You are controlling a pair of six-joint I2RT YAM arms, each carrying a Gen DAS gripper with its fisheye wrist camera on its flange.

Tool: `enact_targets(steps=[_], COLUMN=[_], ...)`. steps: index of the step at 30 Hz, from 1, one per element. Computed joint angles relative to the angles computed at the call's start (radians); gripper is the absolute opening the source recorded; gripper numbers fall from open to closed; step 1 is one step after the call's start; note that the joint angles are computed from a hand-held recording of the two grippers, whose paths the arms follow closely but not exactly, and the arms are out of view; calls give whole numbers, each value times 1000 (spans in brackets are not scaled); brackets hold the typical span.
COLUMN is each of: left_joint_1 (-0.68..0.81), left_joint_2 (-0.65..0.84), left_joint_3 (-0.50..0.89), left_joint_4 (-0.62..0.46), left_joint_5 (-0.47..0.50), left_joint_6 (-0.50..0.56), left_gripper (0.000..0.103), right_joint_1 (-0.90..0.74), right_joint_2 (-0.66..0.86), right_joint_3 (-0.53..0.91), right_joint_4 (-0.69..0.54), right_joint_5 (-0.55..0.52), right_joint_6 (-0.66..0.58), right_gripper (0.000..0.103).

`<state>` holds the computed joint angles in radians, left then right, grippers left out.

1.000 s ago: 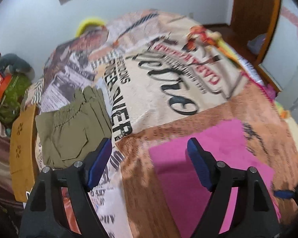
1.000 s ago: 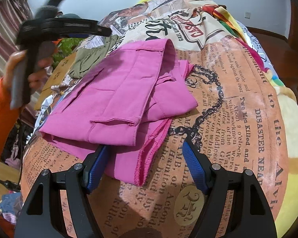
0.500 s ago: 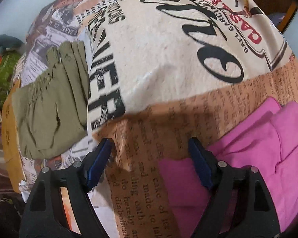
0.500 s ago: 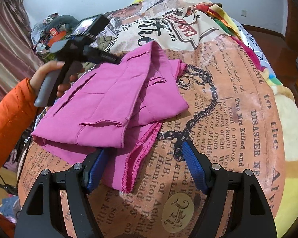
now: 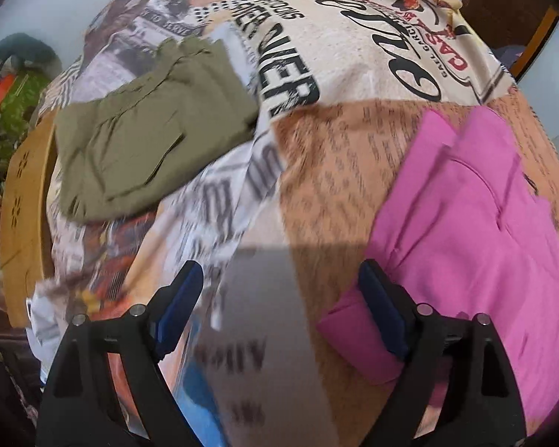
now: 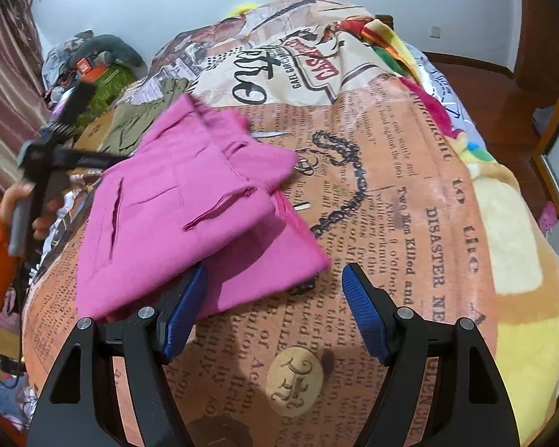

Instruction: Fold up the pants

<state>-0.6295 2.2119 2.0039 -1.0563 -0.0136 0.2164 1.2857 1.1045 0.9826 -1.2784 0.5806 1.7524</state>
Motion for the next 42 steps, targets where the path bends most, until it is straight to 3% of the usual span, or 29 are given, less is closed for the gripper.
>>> enact_targets(steps=[4, 8, 18, 23, 31, 35, 40, 42], left_joint_1=[31, 49, 63, 90, 58, 26, -21, -41], left_joint_2=[-165, -363, -485, -459, -446, -381, -313, -286], left_joint_3=[-219, -491, -623, -544, -434, -342, -267, -248], left_joint_4=[82, 233, 252, 170, 189, 181, 180, 184], left_joint_5=[21, 0, 10, 38, 26, 45, 80, 85], left_joint_6=[3, 31, 65, 57, 53, 28, 9, 9], left_gripper=[86, 86, 86, 86, 86, 86, 86, 86], right_joint_1=[8, -1, -14, -41, -158, -249, -384, -430], right_joint_2=[5, 12, -22, -19, -66, -108, -139, -136], right_joint_3=[5, 4, 2, 38, 77, 35, -74, -113], right_joint_4=[-20, -37, -108, -143, -126, 16, 258, 331], right_joint_5=[1, -12, -7, 20, 97, 67, -82, -143], right_joint_6=[24, 32, 55, 2, -147, -292, -487, -532], right_gripper=[72, 72, 72, 72, 72, 72, 69, 57])
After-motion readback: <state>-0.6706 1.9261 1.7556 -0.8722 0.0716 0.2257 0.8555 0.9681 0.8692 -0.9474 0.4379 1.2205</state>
